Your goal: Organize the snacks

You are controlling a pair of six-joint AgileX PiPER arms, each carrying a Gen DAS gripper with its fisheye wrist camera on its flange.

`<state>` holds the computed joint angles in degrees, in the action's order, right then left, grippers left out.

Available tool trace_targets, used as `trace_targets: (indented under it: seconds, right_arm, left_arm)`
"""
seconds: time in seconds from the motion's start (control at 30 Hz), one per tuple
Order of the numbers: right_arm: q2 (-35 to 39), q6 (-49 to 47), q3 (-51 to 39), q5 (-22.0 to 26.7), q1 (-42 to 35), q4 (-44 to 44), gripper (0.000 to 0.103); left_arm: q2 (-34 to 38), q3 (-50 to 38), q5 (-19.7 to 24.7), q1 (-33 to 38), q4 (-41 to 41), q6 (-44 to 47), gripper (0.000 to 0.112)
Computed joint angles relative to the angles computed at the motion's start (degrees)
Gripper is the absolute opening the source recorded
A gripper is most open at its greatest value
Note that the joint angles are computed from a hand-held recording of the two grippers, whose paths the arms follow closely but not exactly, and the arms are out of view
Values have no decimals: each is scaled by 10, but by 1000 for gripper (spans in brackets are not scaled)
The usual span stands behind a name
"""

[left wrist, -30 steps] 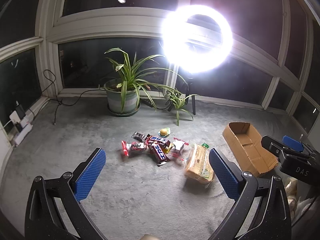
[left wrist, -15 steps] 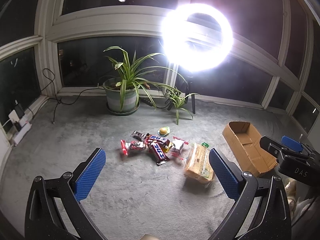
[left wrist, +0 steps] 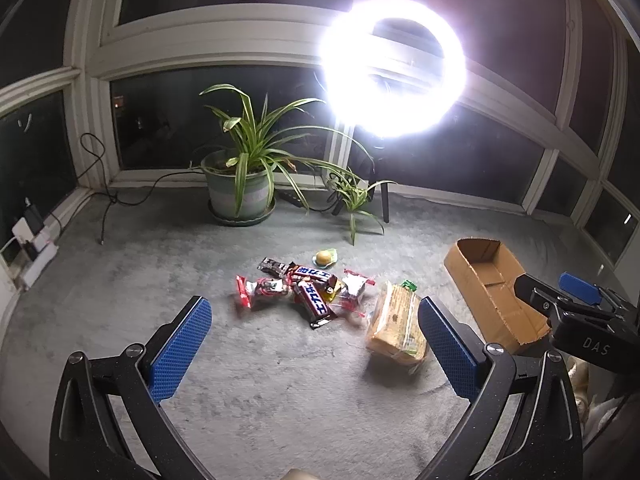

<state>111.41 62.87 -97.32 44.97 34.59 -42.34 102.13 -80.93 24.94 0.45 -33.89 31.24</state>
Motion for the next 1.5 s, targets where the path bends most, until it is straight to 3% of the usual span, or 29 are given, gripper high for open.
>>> trace_targets:
  seconds: [0.27, 0.8, 1.03, 1.17, 1.27, 1.5]
  right_arm:
    - [25, -44, -23, 12, -10, 28, 103]
    - [52, -149, 38, -104, -87, 212, 103]
    - [78, -249, 35, -161, -117, 361, 100]
    - [113, -322, 16, -167, -134, 464, 86]
    - [136, -330, -3, -158, -136, 477, 82]
    - [180, -402, -44, -140, -160, 573, 70]
  left_arm:
    - [18, -7, 7, 2, -7, 3, 102]
    - [92, -58, 69, 0, -66, 64, 102]
    - [169, -142, 135, -4, -70, 85, 88]
    - [226, -213, 194, 0, -75, 79, 68]
    - [267, -266, 233, 0, -74, 71, 58]
    - [345, -380, 316, -3, -77, 51, 44]
